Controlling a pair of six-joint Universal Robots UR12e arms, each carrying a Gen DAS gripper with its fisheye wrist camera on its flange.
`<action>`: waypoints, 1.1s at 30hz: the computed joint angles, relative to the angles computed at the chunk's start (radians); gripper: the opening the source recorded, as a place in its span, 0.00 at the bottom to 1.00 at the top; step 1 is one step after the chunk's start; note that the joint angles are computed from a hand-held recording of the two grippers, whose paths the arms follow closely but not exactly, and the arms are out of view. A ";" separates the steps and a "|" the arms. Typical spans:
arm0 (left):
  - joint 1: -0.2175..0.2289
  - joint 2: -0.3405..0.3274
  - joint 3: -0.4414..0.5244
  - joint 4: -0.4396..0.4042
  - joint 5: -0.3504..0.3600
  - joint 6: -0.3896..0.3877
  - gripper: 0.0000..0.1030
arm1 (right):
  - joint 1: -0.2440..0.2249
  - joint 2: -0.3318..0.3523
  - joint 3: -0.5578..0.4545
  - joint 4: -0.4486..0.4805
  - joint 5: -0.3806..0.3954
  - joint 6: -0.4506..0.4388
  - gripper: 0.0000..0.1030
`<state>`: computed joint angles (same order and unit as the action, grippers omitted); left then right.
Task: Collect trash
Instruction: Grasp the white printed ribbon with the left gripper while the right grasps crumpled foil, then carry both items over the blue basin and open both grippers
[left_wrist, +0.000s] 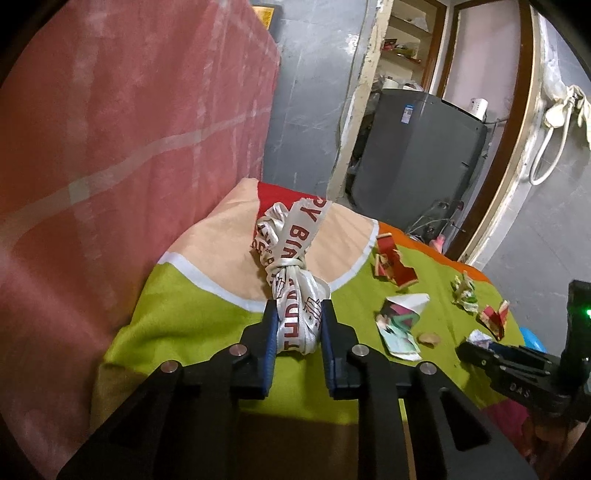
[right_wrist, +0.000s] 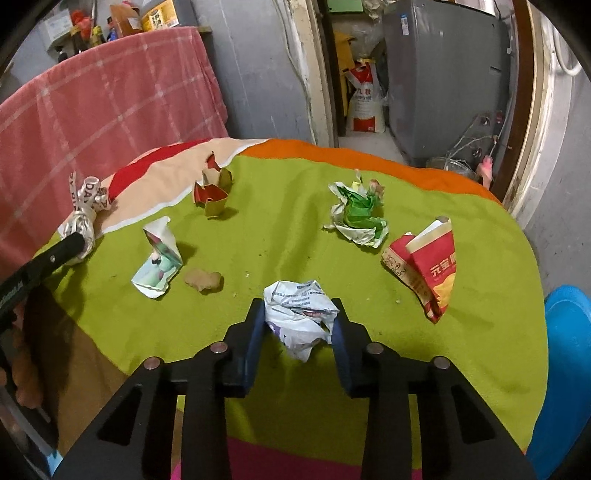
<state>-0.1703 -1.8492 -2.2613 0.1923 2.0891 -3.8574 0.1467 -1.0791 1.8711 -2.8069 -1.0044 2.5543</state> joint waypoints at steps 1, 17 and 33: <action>-0.004 0.001 0.000 -0.001 0.000 -0.001 0.17 | 0.000 -0.001 0.002 -0.003 0.005 -0.002 0.30; -0.126 -0.034 0.030 0.153 0.057 0.036 0.15 | -0.112 -0.066 0.164 -0.385 0.300 0.066 0.30; -0.247 -0.180 0.266 0.416 0.060 0.307 0.15 | -0.287 -0.046 0.196 -1.040 0.329 0.396 0.30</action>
<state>-0.4169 -2.0296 -1.9949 0.6087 2.1489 -3.5507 -0.1399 -1.1254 2.0668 -3.8465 -0.6749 2.9504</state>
